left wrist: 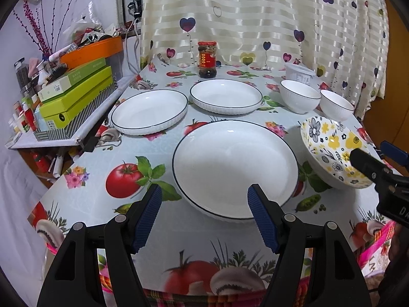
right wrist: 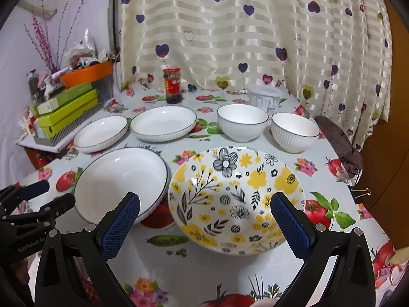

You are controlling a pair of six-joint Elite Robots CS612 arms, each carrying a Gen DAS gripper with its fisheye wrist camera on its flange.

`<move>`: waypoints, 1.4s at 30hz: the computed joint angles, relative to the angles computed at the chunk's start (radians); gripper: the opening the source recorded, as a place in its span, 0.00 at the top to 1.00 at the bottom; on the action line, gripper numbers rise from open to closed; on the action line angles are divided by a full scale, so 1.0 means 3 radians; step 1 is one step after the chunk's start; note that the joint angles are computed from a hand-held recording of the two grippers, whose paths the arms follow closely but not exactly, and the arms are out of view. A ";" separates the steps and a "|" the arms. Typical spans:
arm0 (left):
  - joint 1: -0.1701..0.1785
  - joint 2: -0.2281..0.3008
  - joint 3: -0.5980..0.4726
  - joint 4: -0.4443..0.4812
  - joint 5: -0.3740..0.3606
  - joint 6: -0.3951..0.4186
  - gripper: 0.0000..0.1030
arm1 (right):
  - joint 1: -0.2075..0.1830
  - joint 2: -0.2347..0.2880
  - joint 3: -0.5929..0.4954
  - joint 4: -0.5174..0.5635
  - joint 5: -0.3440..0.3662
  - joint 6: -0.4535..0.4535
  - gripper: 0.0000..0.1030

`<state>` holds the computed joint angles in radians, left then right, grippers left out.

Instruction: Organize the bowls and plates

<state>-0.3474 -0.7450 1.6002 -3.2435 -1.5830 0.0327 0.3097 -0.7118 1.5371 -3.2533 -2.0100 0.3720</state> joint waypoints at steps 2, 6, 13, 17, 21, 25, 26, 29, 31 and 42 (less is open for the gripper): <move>0.0007 0.0008 -0.0019 0.0009 0.0006 -0.0006 0.32 | 0.0002 0.0012 -0.0053 0.0094 -0.0082 0.0013 0.00; 0.0017 0.0023 -0.0062 0.0038 0.0011 -0.0003 0.32 | -0.0006 0.0018 -0.0086 0.0138 -0.0108 0.0016 0.00; 0.0044 0.0058 -0.0163 0.0116 -0.0007 -0.0016 0.32 | -0.0051 0.0040 -0.0210 0.0252 0.0017 -0.0031 0.00; 0.0130 0.0108 -0.0295 0.0236 -0.0246 -0.0103 0.32 | -0.0091 0.0076 -0.0327 0.0324 0.0201 -0.0088 0.00; 0.0188 0.0172 -0.0438 0.0304 -0.0248 -0.0176 0.32 | -0.0121 0.0149 -0.0498 0.0436 0.0343 -0.0127 0.00; 0.0220 0.0245 -0.0596 0.0403 -0.0088 -0.0170 0.32 | -0.0155 0.0229 -0.0680 0.0564 0.0533 -0.0139 0.06; 0.0230 0.0259 -0.0627 0.0428 -0.0074 -0.0177 0.32 | -0.0158 0.0252 -0.0731 0.0608 0.0556 -0.0167 0.08; 0.0265 0.0324 -0.0765 0.0499 0.0008 -0.0183 0.32 | -0.0174 0.0304 -0.0850 0.0701 0.0662 -0.0227 0.12; 0.0277 0.0358 -0.0839 0.0534 0.0058 -0.0148 0.32 | -0.0191 0.0342 -0.0943 0.0780 0.0769 -0.0262 0.17; 0.0359 0.0549 -0.1253 0.0776 0.0101 -0.0179 0.32 | -0.0282 0.0544 -0.1383 0.1221 0.1311 -0.0281 0.41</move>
